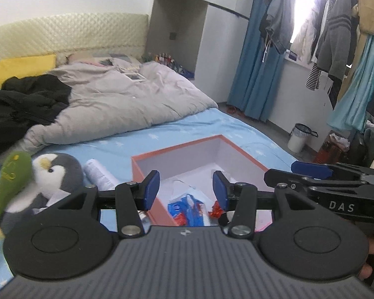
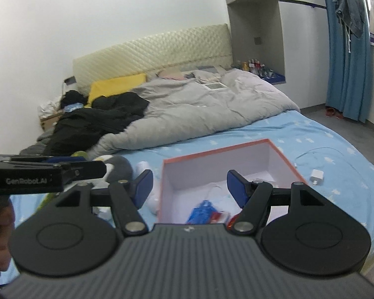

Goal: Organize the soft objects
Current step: 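Raise both tools and move back toward the penguin plush and white wipe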

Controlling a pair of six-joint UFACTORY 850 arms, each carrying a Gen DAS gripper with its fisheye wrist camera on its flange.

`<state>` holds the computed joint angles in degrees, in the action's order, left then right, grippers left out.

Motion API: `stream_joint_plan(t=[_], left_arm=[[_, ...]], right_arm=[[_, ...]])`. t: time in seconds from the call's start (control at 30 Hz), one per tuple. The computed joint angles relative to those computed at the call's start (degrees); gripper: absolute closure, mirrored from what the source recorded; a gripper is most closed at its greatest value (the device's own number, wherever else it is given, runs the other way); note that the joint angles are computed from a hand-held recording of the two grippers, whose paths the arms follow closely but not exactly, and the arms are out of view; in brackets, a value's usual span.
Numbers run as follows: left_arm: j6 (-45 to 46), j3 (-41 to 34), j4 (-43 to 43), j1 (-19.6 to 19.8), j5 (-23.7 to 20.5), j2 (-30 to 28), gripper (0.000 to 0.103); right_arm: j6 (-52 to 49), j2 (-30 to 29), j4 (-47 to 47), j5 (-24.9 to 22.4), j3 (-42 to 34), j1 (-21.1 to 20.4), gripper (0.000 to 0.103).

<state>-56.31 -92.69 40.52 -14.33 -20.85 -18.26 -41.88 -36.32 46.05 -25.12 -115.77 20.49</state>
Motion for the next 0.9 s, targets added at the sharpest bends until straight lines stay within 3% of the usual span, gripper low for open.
stream_joint_plan(t=[0.23, 0.53, 0.9], left_arm=[[-12.19, 9.79, 8.18, 0.13, 1.65, 7.34, 0.050], [-20.26, 19.68, 13.47, 0.41, 1.58, 14.39, 0.050], [-28.76, 29.87, 15.86, 0.07, -0.86, 21.70, 0.050]], right_arm=[[-10.03, 5.97, 10.16, 3.82, 9.98, 1.81, 0.035], [-19.20, 10.51, 19.38, 4.25, 17.80, 3.84, 0.035], [-20.30, 13.60, 19.69, 3.01, 24.01, 6.02, 0.035]])
